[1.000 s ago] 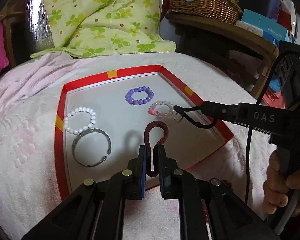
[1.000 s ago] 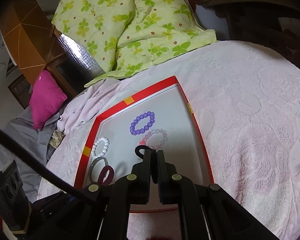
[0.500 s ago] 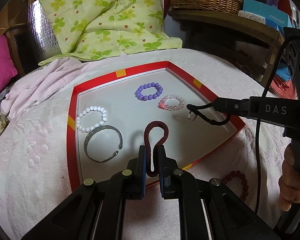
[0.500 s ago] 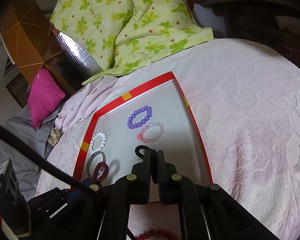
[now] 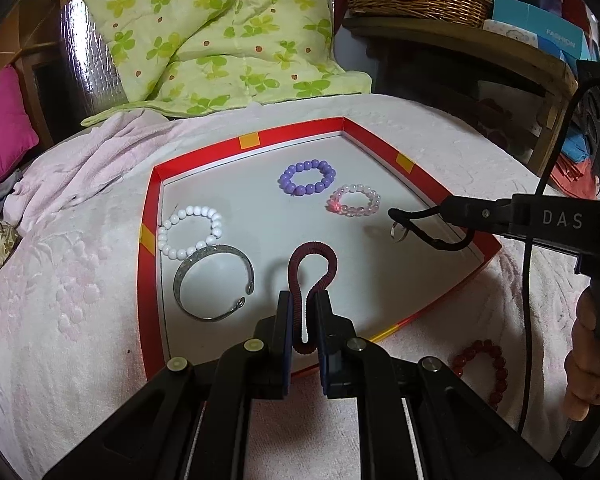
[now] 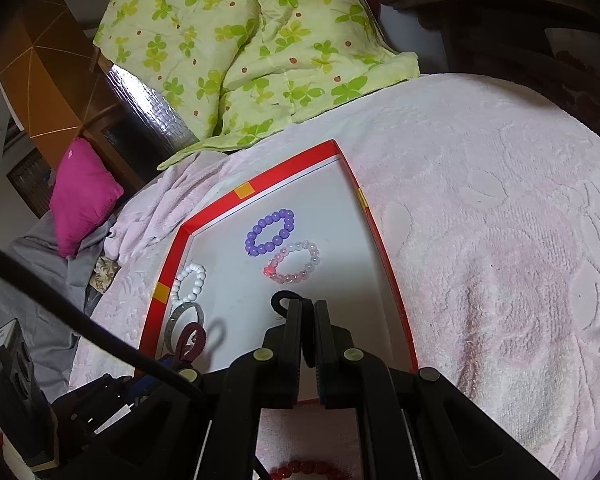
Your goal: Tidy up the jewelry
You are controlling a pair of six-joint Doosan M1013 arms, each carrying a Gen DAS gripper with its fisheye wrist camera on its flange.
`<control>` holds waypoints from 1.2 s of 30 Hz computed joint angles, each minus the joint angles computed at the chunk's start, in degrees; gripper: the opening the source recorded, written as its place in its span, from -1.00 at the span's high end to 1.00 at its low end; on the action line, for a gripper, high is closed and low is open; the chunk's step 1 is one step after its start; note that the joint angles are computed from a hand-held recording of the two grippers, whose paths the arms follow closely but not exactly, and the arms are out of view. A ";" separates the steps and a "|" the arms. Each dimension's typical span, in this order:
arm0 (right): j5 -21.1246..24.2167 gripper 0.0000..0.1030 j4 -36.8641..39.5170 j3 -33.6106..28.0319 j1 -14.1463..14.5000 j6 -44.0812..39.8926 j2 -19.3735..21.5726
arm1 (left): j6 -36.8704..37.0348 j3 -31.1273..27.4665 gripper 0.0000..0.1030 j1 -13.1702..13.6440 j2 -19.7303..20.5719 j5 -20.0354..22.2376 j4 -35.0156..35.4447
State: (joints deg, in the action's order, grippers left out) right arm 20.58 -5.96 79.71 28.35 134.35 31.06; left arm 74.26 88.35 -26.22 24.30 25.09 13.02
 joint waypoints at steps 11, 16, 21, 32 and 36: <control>0.48 0.88 -0.45 0.29 -0.11 1.00 -0.12 | -0.68 -0.10 0.78 -0.29 0.38 0.71 1.22; 1.01 0.88 0.20 -0.07 -0.08 -0.02 0.16 | -0.75 -0.22 0.78 -0.28 0.50 1.17 1.22; 1.55 0.88 0.55 -0.37 0.00 -0.38 0.44 | -0.09 -0.16 0.75 -0.13 0.42 1.18 0.14; 1.21 0.83 2.68 -0.23 -0.19 -1.44 0.45 | -0.16 -0.03 0.62 0.14 0.25 0.59 -0.98; 1.21 0.83 5.22 -0.18 -0.40 -3.08 0.43 | -0.54 0.10 0.45 0.10 0.16 0.36 -0.50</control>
State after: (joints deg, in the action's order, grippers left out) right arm 21.79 -0.74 79.52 27.95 131.28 31.48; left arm 73.73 88.45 -26.12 24.47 25.46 12.52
